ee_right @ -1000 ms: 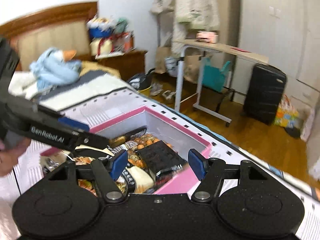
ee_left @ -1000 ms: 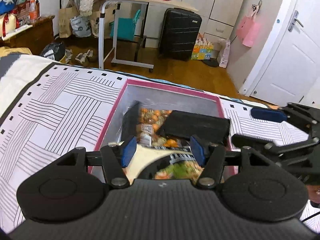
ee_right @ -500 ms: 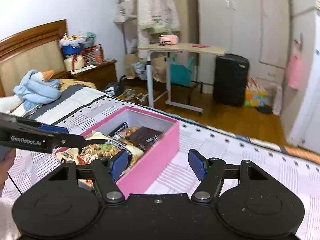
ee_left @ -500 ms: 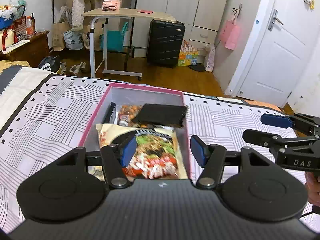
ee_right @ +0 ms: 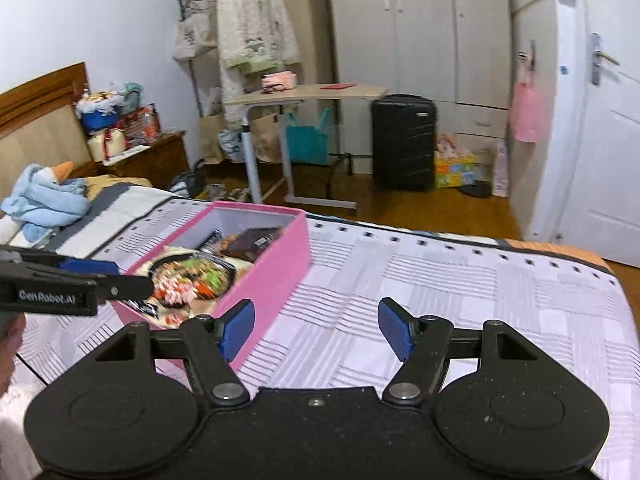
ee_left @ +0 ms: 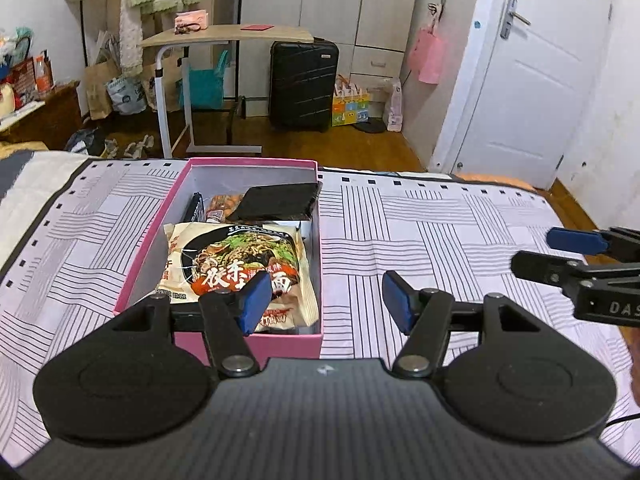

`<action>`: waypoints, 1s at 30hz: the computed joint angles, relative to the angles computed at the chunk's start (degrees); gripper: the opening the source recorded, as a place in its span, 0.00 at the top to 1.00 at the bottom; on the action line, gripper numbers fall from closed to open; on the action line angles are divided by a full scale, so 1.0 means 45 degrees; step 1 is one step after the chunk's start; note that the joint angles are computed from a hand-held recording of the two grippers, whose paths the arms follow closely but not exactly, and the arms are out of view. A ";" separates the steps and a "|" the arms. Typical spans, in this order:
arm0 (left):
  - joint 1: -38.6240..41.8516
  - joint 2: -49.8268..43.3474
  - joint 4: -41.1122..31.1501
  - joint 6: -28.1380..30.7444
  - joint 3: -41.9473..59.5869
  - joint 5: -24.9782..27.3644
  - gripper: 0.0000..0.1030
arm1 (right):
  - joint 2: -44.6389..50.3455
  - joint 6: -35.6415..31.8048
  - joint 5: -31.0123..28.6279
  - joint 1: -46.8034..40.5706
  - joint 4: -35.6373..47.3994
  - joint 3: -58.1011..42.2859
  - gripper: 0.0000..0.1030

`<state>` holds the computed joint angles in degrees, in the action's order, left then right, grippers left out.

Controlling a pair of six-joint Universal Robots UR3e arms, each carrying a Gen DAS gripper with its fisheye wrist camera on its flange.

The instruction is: Organize snacks

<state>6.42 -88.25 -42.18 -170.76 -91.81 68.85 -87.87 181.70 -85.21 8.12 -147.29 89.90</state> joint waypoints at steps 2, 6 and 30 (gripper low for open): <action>0.0021 0.0263 0.0147 0.0047 -0.0291 -0.0085 0.38 | -0.0450 0.0132 -0.0388 0.0092 -0.0164 0.0603 0.28; 0.0187 0.0929 0.0373 0.0335 -0.1075 -0.0385 0.36 | -0.1285 0.0659 -0.1166 0.0296 -0.0449 0.1638 0.23; -0.0371 0.2079 0.2756 -0.0072 -0.3867 0.0025 0.00 | -0.1724 0.2143 -0.4026 0.1334 -0.1997 0.3688 0.05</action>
<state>4.75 -78.90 -29.78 -171.08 -109.21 68.97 -95.62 191.35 -103.33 14.12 -156.28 106.49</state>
